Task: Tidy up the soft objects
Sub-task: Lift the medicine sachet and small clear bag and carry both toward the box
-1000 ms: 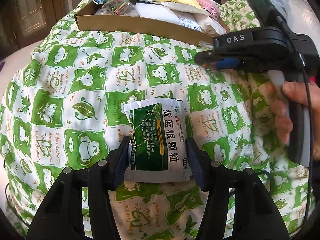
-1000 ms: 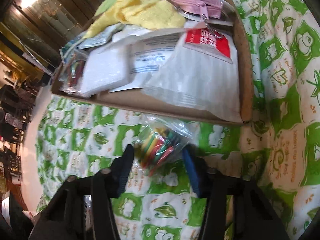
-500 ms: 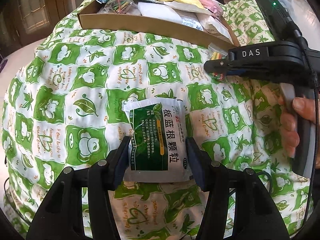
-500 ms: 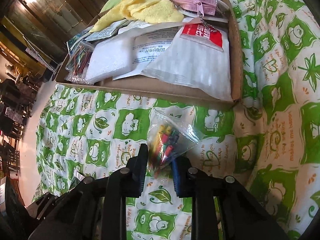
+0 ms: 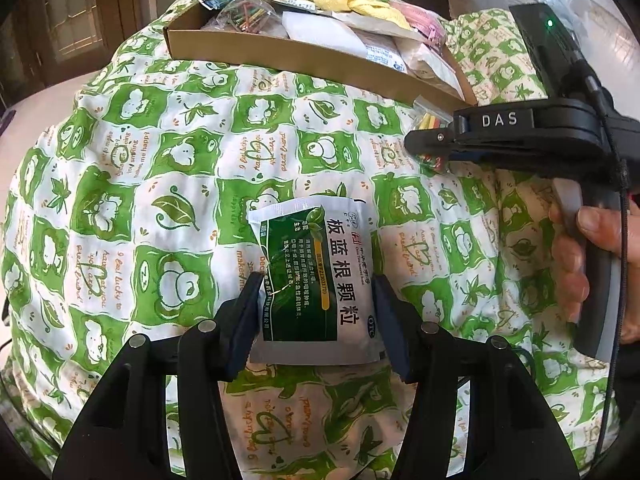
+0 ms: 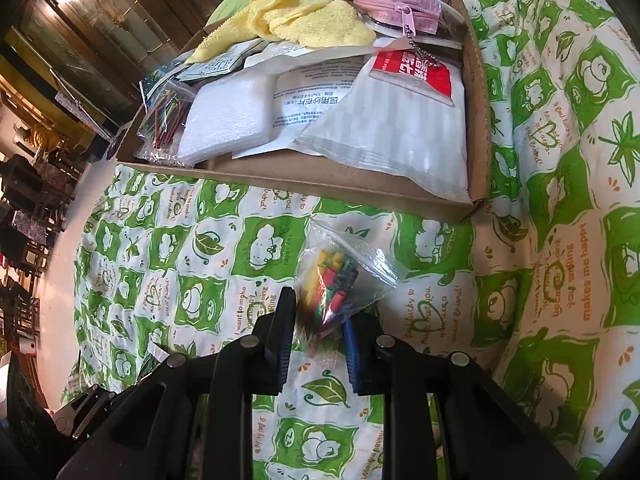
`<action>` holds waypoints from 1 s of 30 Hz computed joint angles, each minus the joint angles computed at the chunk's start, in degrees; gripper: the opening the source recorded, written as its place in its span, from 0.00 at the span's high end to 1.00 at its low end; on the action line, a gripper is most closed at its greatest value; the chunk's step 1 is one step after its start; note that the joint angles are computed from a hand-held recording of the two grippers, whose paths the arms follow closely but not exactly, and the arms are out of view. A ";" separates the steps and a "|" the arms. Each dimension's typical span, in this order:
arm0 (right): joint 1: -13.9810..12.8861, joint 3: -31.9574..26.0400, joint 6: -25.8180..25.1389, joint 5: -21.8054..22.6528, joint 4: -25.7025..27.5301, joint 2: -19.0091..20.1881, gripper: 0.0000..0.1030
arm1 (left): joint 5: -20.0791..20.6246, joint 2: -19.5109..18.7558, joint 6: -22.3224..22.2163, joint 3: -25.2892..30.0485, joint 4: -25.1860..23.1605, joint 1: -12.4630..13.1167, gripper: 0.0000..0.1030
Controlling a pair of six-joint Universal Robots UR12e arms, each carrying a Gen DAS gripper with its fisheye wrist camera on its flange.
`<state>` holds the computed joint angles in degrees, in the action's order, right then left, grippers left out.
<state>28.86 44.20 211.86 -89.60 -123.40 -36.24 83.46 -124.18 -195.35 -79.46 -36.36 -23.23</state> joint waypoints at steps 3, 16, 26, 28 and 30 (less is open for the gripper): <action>0.01 -0.15 -0.12 0.18 -0.06 0.09 0.79 | -0.32 0.28 -0.48 -0.36 0.57 0.14 0.47; -0.10 0.01 -0.54 1.07 -0.54 0.04 0.79 | 0.06 1.08 -0.95 -1.24 1.70 0.10 0.48; -0.03 0.02 -1.03 1.14 -0.51 -0.03 0.79 | 0.93 1.07 -0.64 -0.78 1.01 -0.05 0.48; 0.03 0.35 -1.11 1.32 -0.87 -0.27 0.79 | 1.22 1.08 -0.53 -0.72 0.92 -0.08 0.48; 0.04 1.01 -1.19 1.54 -1.74 -0.70 0.79 | 1.40 1.05 -0.55 -0.62 0.85 -0.11 0.47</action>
<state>28.90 45.21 210.68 -88.05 -125.14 -36.94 84.87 -123.13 -195.89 -80.08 -35.51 -23.34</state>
